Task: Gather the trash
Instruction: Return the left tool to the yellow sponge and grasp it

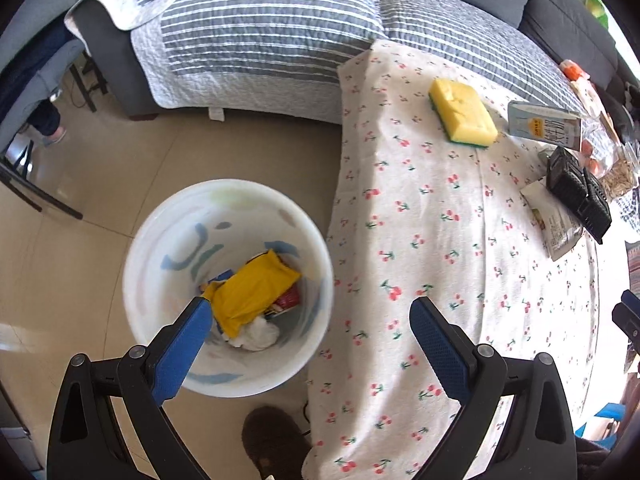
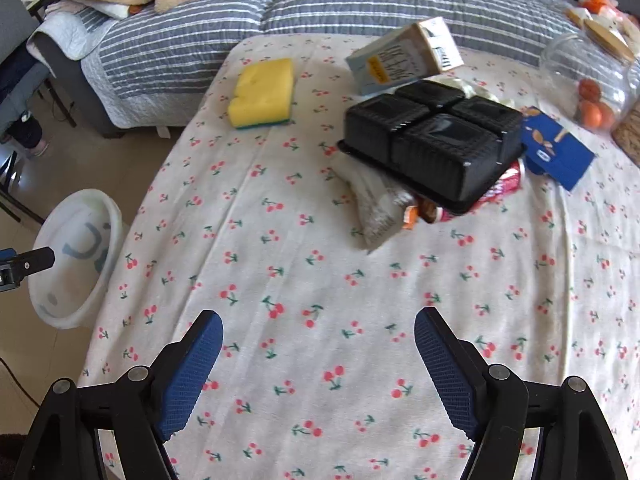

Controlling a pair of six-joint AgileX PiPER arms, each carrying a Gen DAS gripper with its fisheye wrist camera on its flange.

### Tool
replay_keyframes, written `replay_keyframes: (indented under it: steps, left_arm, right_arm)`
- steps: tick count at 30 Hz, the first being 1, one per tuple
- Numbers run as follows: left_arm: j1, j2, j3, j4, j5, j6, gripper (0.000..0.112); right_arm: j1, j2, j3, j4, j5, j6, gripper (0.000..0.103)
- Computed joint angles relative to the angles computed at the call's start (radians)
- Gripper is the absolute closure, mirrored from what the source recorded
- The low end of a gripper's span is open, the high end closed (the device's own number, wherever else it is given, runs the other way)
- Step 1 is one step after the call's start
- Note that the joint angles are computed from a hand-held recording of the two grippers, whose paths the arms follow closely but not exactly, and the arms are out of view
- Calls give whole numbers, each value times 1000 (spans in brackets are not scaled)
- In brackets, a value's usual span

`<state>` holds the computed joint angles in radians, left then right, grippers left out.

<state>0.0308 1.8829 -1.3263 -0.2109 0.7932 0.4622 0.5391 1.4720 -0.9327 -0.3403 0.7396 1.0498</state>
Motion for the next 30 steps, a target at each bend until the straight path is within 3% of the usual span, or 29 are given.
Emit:
replay_keyframes:
  steps: [11,14,17,19,23,26,28,30]
  left_arm:
    - [-229,92,-116,-6,-37,-141,12]
    - [-271,166,-230,-15,-39,-222,12]
    - [-307,276,-406,-36,8,-293,12]
    - [-346,351,-518,17,22,-363,12]
    - [-387,475,-691,59,52,-425,15]
    - [-405,526,-760,81,61,-448,26]
    - [-404,553,-797,76,78,-446,48]
    - [-398,560,-804,60,80,-438,51]
  right_arm:
    - [-269,-196,173,84,22,-172,19]
    - [-357,-214,210,130,18,-246,19]
    - [-480,-230,239,236,-5,-370,19]
    - [-562,-236,247,291,-13,-458,19]
    - [-677,-252,238,279,-10,-522,19]
    - [-772,-233,229,322,-25,-588,19]
    - [-833,-207,223,363,-46,-636,19]
    - [-880,-164,209,409,-67,-680,18]
